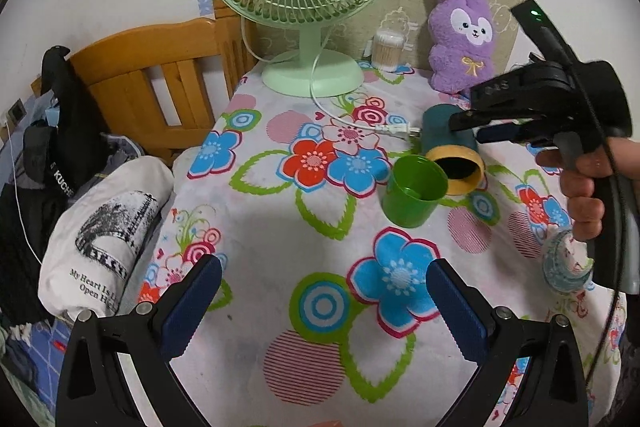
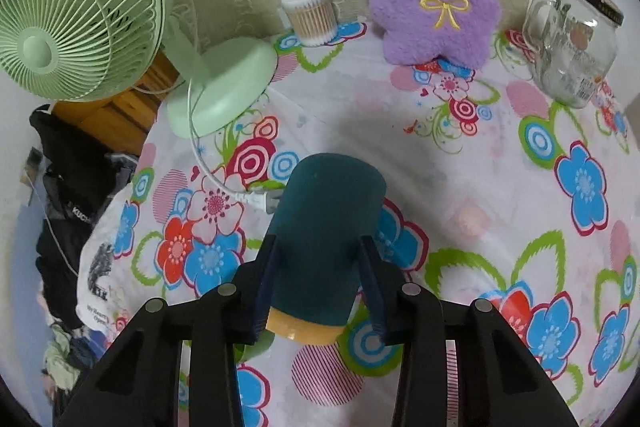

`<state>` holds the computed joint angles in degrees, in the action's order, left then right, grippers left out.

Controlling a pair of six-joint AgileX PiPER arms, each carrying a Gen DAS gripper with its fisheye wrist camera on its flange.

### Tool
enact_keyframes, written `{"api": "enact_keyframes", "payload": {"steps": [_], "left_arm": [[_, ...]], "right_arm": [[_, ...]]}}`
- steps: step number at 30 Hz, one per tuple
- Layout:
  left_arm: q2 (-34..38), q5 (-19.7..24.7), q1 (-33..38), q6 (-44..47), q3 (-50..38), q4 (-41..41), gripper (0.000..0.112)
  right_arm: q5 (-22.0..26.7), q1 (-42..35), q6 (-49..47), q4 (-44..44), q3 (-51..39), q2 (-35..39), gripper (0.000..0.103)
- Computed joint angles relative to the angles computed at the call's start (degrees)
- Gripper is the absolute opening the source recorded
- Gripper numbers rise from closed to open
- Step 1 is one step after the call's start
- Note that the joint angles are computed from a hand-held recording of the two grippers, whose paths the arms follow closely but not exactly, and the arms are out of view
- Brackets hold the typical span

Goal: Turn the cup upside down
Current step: 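Close the right gripper around the teal cup's body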

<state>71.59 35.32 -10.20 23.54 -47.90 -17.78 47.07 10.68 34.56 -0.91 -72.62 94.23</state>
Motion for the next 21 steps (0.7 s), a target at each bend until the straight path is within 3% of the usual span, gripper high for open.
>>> {"api": "enact_keyframes", "payload": {"steps": [2,6,8,13,21], "left_arm": [[-0.4,0.1,-0.5,-0.8,0.4,0.6,0.103],[-1.3,0.2,-0.2,-1.2,1.2,1.1,0.103],[-1.5,0.4,0.7,-1.1,1.2,1.0,0.103],[-1.7,0.9,3.1,0.1,1.2,0.3,0.103],[-2.2,2.1,6.7,4.5,1.4,-4.1,0.103]], "right_arm": [[1.9,0.6,1.4,-1.6,-2.6,1.8,0.046],[6.3,1.3,2.7,-3.2,-7.5,6.0,0.068],[8.4,2.0,3.5,-4.8,-9.7,8.5,0.072],[8.4,3.4,5.1,-8.7,-10.8,11.8,0.069],[2.2,1.5,-0.2,-2.5,-3.4,4.2,0.068]]}}
